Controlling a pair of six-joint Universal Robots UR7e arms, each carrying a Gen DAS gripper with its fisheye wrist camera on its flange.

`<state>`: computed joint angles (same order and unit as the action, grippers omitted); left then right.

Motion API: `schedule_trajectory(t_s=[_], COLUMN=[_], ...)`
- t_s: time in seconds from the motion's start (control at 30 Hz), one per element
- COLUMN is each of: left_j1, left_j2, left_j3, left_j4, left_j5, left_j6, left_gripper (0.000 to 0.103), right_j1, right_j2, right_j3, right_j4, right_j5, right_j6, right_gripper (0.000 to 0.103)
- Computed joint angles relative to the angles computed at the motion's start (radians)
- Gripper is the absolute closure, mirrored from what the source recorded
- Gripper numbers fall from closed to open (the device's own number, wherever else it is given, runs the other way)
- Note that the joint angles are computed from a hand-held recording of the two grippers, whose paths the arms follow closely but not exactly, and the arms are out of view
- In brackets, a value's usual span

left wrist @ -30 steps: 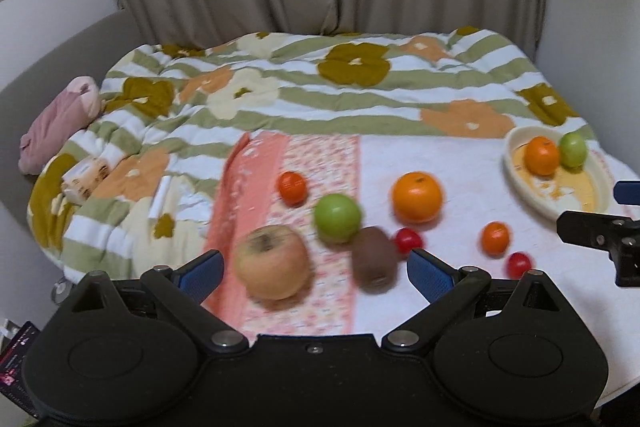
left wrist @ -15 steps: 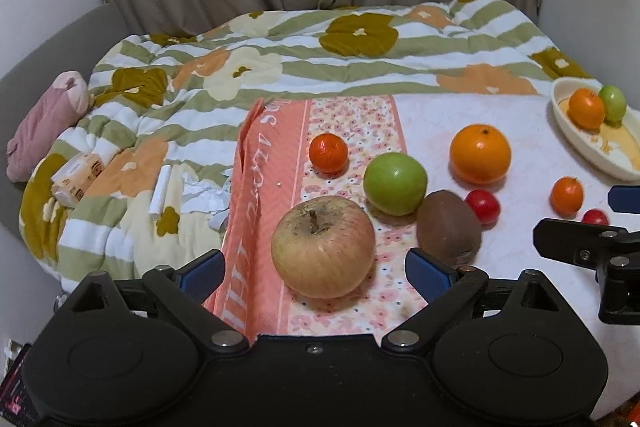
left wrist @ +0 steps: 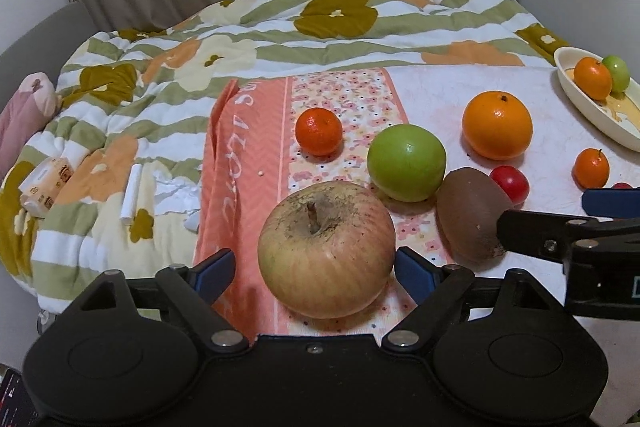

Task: Organize fruits
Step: 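Grasp the large pink apple with the left tool while the right tool grasps the kiwi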

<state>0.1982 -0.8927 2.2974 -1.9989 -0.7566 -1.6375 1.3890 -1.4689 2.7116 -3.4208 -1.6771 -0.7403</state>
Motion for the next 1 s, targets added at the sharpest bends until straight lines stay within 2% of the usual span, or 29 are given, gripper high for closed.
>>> schedule_trajectory(t_s=[0.2,0.37,0.43,0.63,0.87,1.0], left_j1=[0.025,0.022,0.020,-0.003,-0.025,-0.039], left_j2=[0.008,0.001,-0.005,0.006,-0.010,-0.005], left_j3=[0.023,0.038,0.048,0.047,0.060,0.065], left_j4=[-0.091,-0.115,-0.131,-0.101,-0.061,-0.062], left_j5=[0.017,0.024,0.024,0.023,0.003,-0.003], left_j6=[0.079,0.093,0.092,0.079,0.046,0.042], left_gripper=[0.024,0.025,0.025,0.025,0.025,0.025], right_j1=[0.011,0.021,0.027,0.037,0.057,0.072], right_j2=[0.052,0.083,0.100,0.130,0.190,0.232], right_j3=[-0.015,-0.026,-0.029,-0.041,-0.050,-0.054], right_j4=[-0.011,-0.010,-0.020,-0.010,-0.071,-0.130], right_j5=[-0.013,-0.021,-0.028,-0.035,-0.062,-0.081], right_j6=[0.027,0.056,0.059,0.081,0.090,0.068], right_gripper=[0.006,0.011,0.016,0.026,0.028,0.032])
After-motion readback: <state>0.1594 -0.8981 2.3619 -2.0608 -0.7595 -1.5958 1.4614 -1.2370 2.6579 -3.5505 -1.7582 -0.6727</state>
